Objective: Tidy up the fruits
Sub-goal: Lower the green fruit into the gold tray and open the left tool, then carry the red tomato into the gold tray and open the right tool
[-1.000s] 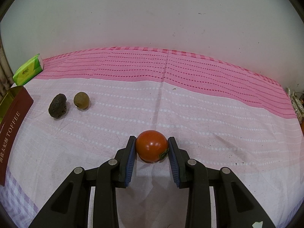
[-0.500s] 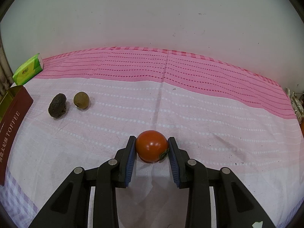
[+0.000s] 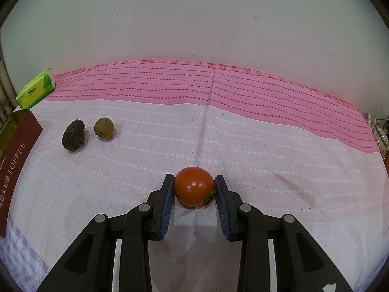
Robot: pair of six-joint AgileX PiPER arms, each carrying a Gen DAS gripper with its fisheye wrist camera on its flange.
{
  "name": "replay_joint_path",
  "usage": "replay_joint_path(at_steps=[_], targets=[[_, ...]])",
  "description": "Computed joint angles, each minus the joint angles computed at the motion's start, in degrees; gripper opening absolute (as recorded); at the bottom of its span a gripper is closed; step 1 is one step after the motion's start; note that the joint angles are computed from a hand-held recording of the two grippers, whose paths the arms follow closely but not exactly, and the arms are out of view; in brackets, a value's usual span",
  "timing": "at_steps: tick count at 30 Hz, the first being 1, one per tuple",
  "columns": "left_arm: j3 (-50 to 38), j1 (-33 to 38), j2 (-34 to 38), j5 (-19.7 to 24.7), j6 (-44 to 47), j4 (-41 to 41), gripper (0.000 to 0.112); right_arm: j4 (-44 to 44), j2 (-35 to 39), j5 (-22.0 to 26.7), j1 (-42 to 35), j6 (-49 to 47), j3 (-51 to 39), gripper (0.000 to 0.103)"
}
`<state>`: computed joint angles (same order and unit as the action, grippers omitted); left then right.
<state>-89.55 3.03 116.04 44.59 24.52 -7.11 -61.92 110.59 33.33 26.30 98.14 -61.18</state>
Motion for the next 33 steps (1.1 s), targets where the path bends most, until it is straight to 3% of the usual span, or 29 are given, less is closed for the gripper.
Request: replay_joint_path(at_steps=[17,33], targets=[[1.74,1.95,-1.96,-1.80,4.19,-3.71,0.057,0.19,0.00,0.42,0.21,-0.31,-0.11,0.031],[2.13,7.30,-3.43,-7.28,3.49,-2.94,0.067,3.43,-0.09,2.12,1.42,-2.49,-1.53,0.029]])
